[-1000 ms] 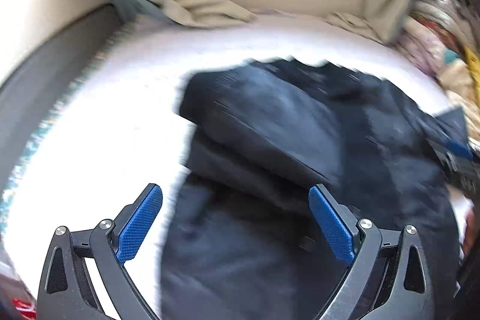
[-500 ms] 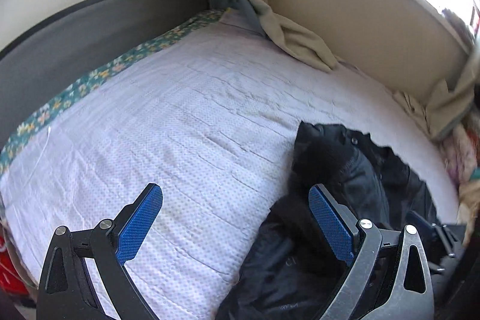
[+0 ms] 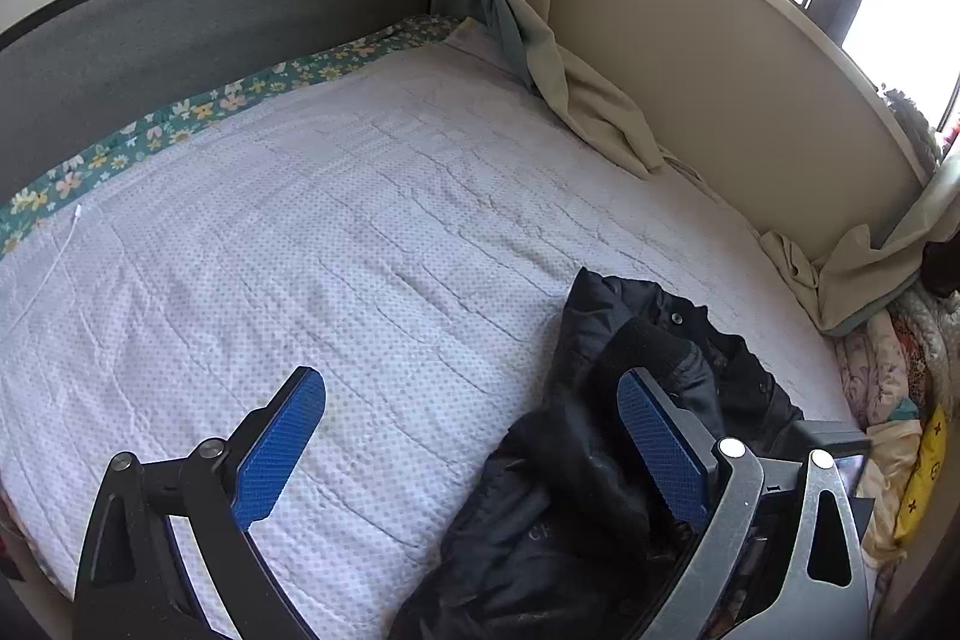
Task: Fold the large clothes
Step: 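Grasp the other sleeve's knit cuff with the right tool and lift it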
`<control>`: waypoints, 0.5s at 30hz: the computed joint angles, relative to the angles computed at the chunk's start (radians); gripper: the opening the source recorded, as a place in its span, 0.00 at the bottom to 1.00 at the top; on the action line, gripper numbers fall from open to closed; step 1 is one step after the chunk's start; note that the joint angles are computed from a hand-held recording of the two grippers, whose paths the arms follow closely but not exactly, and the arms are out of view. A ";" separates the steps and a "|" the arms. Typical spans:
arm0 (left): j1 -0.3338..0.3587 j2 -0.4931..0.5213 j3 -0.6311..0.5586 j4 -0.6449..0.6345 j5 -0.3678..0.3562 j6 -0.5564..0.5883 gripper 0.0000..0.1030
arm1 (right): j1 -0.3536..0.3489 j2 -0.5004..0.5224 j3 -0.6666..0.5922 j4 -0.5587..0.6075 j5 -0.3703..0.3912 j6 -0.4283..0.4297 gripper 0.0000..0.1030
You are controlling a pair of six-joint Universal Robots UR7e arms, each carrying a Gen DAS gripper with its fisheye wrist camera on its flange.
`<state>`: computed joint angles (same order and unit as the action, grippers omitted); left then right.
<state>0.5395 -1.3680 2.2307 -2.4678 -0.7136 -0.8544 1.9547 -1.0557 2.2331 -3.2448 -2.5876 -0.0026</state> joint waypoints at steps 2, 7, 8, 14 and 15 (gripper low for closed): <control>-0.008 0.010 0.002 -0.005 -0.002 0.004 0.97 | -0.002 -0.041 0.035 -0.077 0.029 0.002 0.19; -0.021 0.038 0.006 -0.017 -0.014 0.022 0.97 | -0.020 -0.163 0.186 -0.321 0.128 0.073 0.19; -0.024 0.043 0.007 -0.018 -0.016 0.025 0.97 | -0.028 -0.181 0.217 -0.350 0.143 0.097 0.20; -0.036 0.086 0.001 -0.014 -0.027 0.052 0.97 | -0.122 -0.322 0.425 -0.412 0.282 0.278 0.65; -0.038 0.093 0.000 -0.011 -0.029 0.056 0.97 | -0.139 -0.358 0.453 -0.394 0.308 0.297 0.66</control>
<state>0.5017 -1.2753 2.2303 -2.4791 -0.7421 -0.7985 1.8152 -1.4137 2.6865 -3.6385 -2.2796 0.2941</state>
